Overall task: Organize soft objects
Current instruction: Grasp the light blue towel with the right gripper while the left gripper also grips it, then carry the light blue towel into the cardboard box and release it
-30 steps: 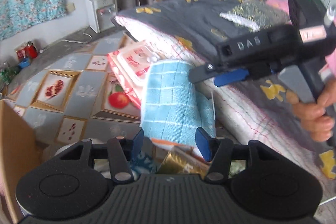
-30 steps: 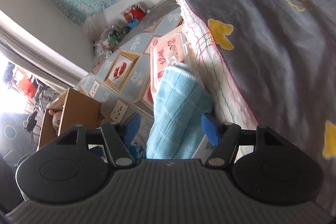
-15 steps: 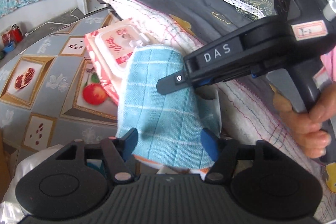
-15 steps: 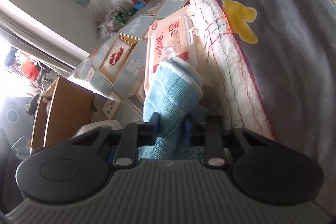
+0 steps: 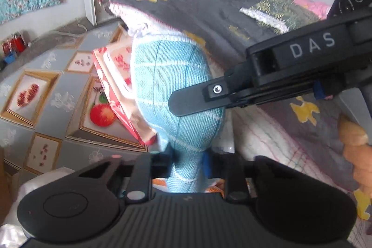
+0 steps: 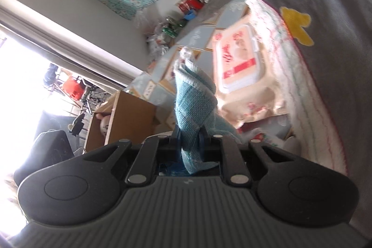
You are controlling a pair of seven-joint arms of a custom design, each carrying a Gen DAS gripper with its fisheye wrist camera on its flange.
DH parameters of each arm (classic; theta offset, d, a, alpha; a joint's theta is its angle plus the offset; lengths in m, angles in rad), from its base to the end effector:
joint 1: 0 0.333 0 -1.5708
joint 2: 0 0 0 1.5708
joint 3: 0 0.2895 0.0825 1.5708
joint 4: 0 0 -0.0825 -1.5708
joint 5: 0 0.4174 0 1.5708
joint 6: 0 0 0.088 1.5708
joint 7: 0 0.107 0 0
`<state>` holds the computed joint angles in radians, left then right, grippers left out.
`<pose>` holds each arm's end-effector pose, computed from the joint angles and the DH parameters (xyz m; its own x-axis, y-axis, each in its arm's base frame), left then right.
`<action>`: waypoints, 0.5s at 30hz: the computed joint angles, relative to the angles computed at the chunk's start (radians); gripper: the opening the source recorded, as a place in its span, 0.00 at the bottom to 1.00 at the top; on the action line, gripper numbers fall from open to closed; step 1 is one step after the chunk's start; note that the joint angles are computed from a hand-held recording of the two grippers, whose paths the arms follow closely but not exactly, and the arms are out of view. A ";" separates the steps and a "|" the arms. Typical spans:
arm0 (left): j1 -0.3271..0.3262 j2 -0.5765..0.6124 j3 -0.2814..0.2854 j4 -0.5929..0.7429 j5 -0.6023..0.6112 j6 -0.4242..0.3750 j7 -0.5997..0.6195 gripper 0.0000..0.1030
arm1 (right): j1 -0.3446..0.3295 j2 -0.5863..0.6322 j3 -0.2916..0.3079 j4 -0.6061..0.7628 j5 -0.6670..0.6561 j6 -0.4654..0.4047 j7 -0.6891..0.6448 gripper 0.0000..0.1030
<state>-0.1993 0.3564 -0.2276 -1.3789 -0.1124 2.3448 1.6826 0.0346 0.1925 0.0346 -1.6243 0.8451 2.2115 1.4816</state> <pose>0.6797 -0.2804 0.5570 -0.4645 -0.8768 0.1242 -0.7483 0.3136 -0.5846 0.6831 0.0705 0.5259 -0.0556 -0.7016 -0.7104 -0.9114 0.3263 -0.2509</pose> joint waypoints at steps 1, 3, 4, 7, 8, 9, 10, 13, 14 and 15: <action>-0.001 -0.027 0.001 -0.030 0.006 0.023 0.004 0.20 | 0.001 -0.010 0.002 0.001 0.001 0.000 -0.002 0.12; -0.004 -0.086 0.006 -0.094 0.028 0.072 0.007 0.18 | 0.005 -0.029 0.003 0.005 0.003 -0.001 -0.012 0.12; -0.006 -0.116 0.010 -0.125 0.042 0.094 0.002 0.18 | 0.010 -0.035 0.004 0.013 0.004 -0.002 -0.016 0.12; -0.007 -0.213 0.021 -0.218 0.087 0.147 -0.025 0.17 | 0.027 -0.060 0.010 0.031 0.009 -0.008 -0.035 0.12; -0.006 -0.246 0.025 -0.247 0.104 0.161 -0.038 0.17 | 0.035 -0.063 0.012 0.040 0.012 -0.009 -0.042 0.12; -0.002 -0.281 0.029 -0.280 0.116 0.175 -0.049 0.17 | 0.043 -0.069 0.015 0.048 0.018 -0.011 -0.050 0.12; 0.003 -0.317 0.032 -0.315 0.122 0.188 -0.059 0.17 | 0.052 -0.080 0.019 0.050 0.024 -0.014 -0.058 0.12; 0.026 -0.425 0.045 -0.417 0.133 0.212 -0.093 0.17 | 0.081 -0.069 0.031 0.098 0.049 -0.033 -0.073 0.12; 0.035 -0.462 0.049 -0.450 0.143 0.216 -0.110 0.17 | 0.092 -0.057 0.038 0.123 0.057 -0.042 -0.073 0.12; 0.045 -0.498 0.053 -0.483 0.155 0.220 -0.128 0.17 | 0.101 -0.043 0.046 0.150 0.066 -0.052 -0.074 0.12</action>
<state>-0.1539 -0.1416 -0.1747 -1.8621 0.0430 2.5648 1.5542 0.1360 0.1499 0.0802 -1.4747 0.9108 2.1591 1.4074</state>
